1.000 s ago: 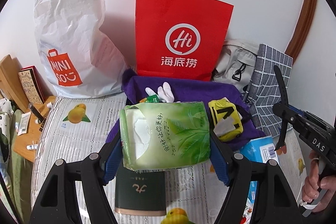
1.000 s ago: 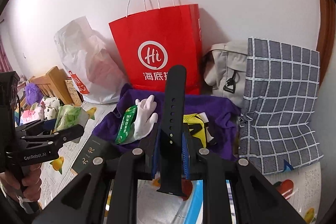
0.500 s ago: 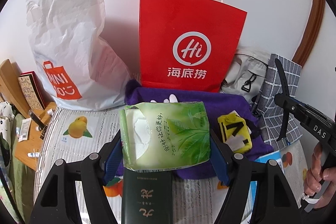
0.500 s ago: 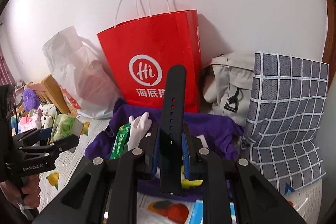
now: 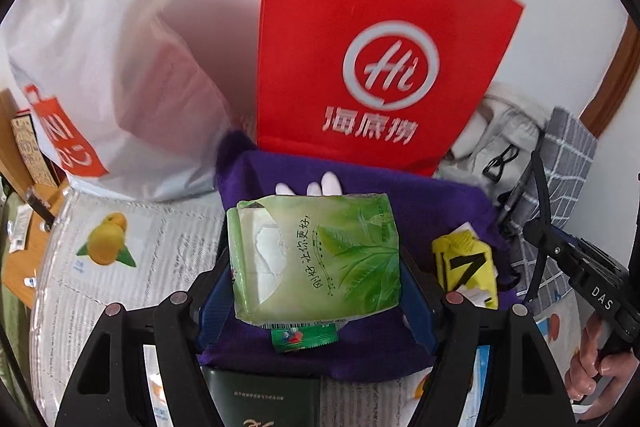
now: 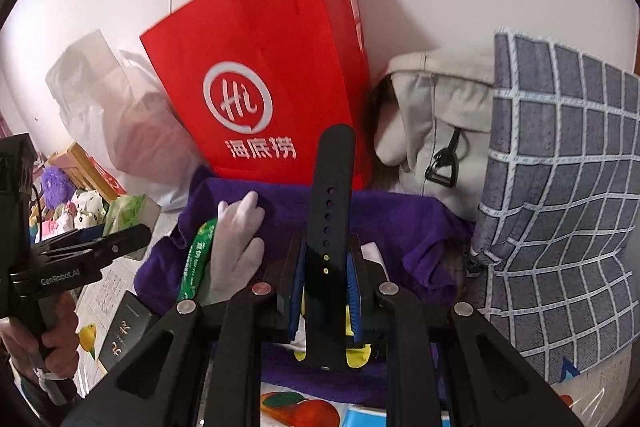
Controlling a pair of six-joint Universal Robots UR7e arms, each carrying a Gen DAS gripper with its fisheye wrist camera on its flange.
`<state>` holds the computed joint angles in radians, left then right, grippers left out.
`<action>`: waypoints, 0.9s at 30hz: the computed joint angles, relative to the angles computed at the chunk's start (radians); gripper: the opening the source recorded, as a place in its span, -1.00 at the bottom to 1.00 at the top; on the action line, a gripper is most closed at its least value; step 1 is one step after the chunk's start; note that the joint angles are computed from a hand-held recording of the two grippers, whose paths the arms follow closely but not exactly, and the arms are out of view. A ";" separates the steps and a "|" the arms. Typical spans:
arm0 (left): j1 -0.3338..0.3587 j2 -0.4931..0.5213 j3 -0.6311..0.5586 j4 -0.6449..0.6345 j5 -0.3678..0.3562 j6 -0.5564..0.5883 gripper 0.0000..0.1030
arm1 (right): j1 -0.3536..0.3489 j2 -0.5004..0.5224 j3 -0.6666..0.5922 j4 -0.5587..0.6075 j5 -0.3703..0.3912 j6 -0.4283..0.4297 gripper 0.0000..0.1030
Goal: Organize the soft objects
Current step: 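Lower the black strap onto the purple towel and open the right gripper while the left releases the tissue pack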
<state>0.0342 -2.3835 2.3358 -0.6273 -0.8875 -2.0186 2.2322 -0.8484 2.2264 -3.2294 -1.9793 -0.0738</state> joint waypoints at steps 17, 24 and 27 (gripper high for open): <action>0.173 -0.044 0.036 -0.117 0.049 0.135 0.40 | -0.059 0.098 -0.042 0.062 -0.081 0.014 -0.61; 0.251 -0.050 0.065 -0.212 0.049 0.223 0.40 | -0.058 0.102 -0.044 0.068 -0.074 0.010 -0.56; 0.261 -0.055 0.074 -0.232 0.051 0.236 0.40 | -0.051 0.097 -0.038 0.046 -0.076 0.000 -0.30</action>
